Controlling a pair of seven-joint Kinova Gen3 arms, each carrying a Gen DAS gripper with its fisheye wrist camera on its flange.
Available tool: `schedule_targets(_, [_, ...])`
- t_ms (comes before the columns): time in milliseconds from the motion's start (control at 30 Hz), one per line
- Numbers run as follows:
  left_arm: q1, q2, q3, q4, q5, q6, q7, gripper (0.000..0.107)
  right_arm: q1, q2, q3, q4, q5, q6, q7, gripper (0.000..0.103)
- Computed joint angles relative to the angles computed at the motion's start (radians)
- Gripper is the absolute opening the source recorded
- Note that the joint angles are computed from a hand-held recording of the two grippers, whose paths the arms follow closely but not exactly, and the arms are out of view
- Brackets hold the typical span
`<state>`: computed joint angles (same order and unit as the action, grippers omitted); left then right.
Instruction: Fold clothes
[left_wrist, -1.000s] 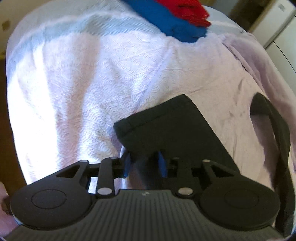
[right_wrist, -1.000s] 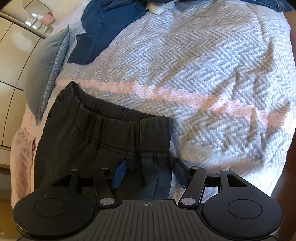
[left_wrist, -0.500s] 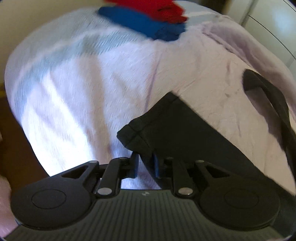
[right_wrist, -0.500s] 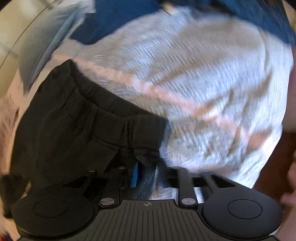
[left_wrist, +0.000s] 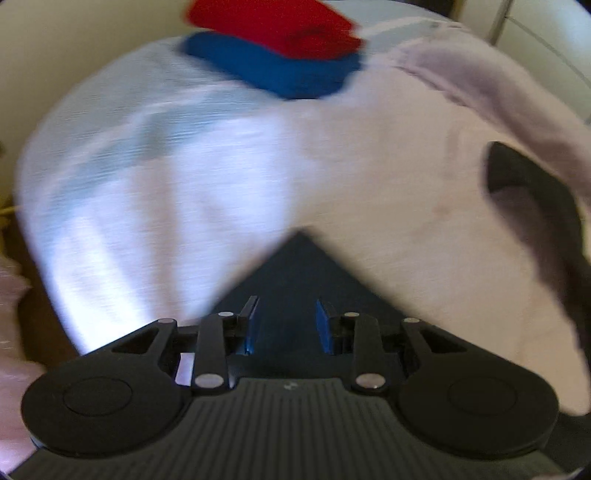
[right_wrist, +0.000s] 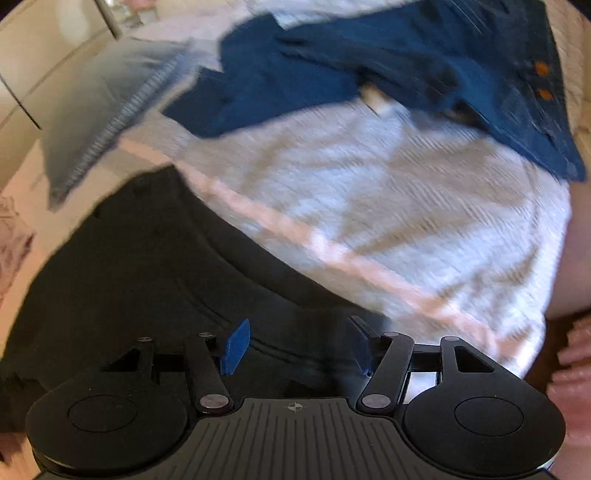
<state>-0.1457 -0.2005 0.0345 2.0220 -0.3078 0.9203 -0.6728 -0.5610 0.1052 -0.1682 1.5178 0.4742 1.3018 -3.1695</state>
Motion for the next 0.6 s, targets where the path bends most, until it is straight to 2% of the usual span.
schedule_targets(33, [0.007, 0.028, -0.001, -0.013, 0.021, -0.038, -0.004, 0.030, 0.013, 0.011, -0.009, -0.009, 0.007, -0.017, 0.013, 0.061])
schedule_targets(200, [0.032, 0.173, -0.029, -0.087, 0.155, -0.224, -0.025, 0.031, 0.043, 0.059, 0.041, -0.051, -0.018, -0.126, 0.070, 0.061])
schedule_targets(400, [0.055, 0.359, -0.050, -0.201, 0.279, -0.426, -0.041, 0.038, 0.092, 0.108, 0.082, -0.078, -0.099, -0.268, 0.095, 0.061])
schedule_targets(533, [0.065, 0.501, -0.068, -0.304, 0.349, -0.496, -0.017, 0.040, 0.090, 0.144, 0.092, -0.106, -0.117, -0.276, 0.169, 0.061])
schedule_targets(600, [0.057, 0.571, -0.065, -0.366, 0.391, -0.484, -0.009, 0.040, 0.081, 0.162, 0.098, -0.114, -0.124, -0.267, 0.189, 0.061])
